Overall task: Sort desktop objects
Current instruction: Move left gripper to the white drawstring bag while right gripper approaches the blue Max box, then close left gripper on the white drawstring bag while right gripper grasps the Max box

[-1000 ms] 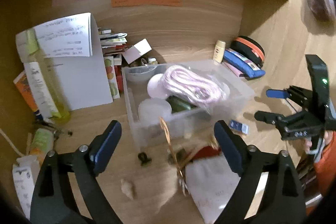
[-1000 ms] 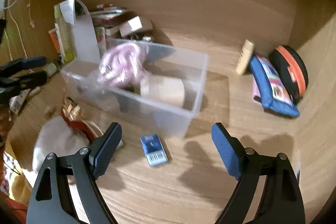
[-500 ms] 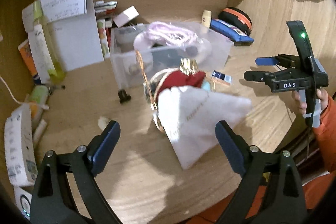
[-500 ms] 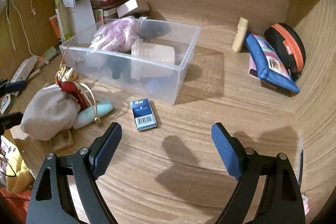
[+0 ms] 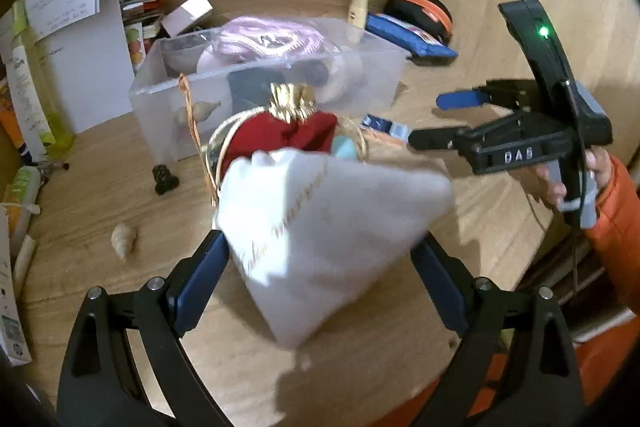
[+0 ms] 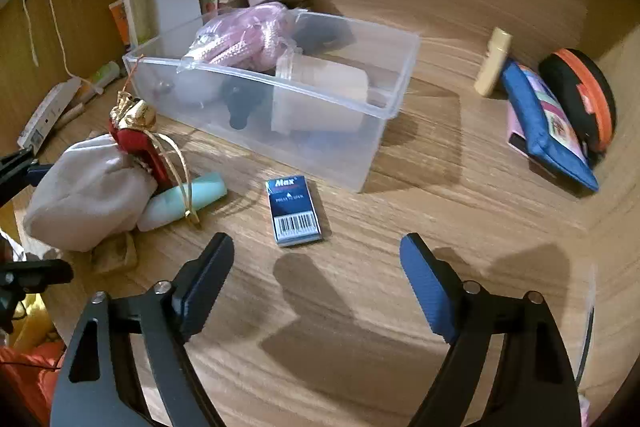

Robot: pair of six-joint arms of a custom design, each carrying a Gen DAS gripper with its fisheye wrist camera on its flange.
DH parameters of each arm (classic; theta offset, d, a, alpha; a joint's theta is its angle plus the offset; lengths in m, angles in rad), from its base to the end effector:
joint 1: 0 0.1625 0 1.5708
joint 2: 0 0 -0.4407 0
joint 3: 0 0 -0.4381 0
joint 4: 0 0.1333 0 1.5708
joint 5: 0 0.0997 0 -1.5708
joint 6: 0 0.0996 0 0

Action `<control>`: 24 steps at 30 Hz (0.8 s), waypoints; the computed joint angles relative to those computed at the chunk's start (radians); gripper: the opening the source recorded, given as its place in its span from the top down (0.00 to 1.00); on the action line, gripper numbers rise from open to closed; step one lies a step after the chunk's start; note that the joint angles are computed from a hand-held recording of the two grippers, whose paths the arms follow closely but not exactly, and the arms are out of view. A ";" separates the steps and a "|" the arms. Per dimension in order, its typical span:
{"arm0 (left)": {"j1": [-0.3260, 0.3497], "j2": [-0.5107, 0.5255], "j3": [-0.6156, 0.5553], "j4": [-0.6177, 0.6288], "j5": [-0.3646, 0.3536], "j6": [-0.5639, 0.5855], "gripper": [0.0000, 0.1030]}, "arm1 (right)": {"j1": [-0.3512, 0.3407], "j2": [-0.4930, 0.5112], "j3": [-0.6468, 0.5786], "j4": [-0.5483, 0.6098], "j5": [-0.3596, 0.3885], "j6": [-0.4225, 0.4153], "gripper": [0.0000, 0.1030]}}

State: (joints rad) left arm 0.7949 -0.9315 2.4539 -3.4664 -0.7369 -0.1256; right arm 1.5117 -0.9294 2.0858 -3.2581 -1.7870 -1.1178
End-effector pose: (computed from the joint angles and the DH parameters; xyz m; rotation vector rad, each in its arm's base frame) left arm -0.1333 -0.4315 0.0526 0.5774 2.3420 -0.8723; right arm 0.0778 -0.5809 0.0812 1.2647 -2.3158 0.4375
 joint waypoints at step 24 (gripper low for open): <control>0.066 0.001 -0.042 0.005 -0.041 -0.097 0.63 | 0.016 0.059 -0.085 0.154 0.002 -0.030 0.76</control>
State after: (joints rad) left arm 0.8610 -0.9306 2.4114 -3.4610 -0.7775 -0.2225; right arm 1.5278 -0.8706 2.0005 -3.1040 -1.7854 -1.1480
